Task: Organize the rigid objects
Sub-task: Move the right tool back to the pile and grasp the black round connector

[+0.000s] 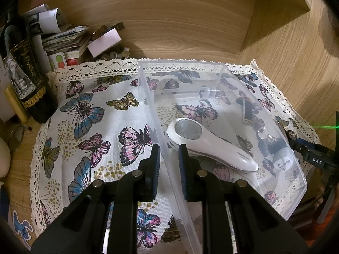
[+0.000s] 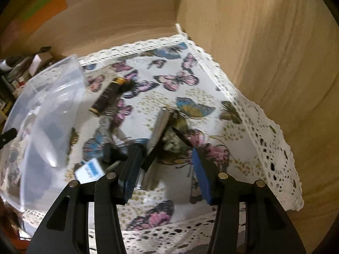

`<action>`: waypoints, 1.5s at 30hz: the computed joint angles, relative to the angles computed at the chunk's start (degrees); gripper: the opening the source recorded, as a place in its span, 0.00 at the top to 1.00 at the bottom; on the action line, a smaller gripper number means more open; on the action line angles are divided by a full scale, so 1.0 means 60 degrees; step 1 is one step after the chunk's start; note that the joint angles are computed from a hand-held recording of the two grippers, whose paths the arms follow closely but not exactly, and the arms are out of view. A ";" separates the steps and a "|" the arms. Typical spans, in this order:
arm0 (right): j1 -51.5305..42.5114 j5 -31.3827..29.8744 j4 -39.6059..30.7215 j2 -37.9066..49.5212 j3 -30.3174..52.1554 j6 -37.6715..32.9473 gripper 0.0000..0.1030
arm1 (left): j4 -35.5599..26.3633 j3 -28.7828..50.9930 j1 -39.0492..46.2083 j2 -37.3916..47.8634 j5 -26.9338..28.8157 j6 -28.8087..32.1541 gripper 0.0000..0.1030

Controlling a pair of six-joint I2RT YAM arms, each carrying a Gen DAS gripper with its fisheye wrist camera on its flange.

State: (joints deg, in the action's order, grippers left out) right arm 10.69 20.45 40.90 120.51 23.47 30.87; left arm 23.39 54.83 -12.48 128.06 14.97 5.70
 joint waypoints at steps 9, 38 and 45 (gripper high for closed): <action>-0.0805 -0.0614 0.0469 0.0228 0.0059 0.0193 0.58 | 0.0009 0.0014 0.0000 0.0017 -0.0012 0.0018 0.83; 0.0056 0.0093 0.0591 -0.1415 -0.0594 -0.0354 0.69 | -0.0053 0.0302 0.0086 0.0269 -0.0003 0.0111 0.83; 0.0747 0.0164 0.0424 -0.1727 -0.0045 -0.1034 0.74 | 0.0107 0.0121 0.0109 0.0163 0.0099 0.0023 0.83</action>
State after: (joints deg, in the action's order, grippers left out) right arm 15.17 21.43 43.44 110.15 23.20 24.67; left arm 24.03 55.55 -11.83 129.03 15.57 5.84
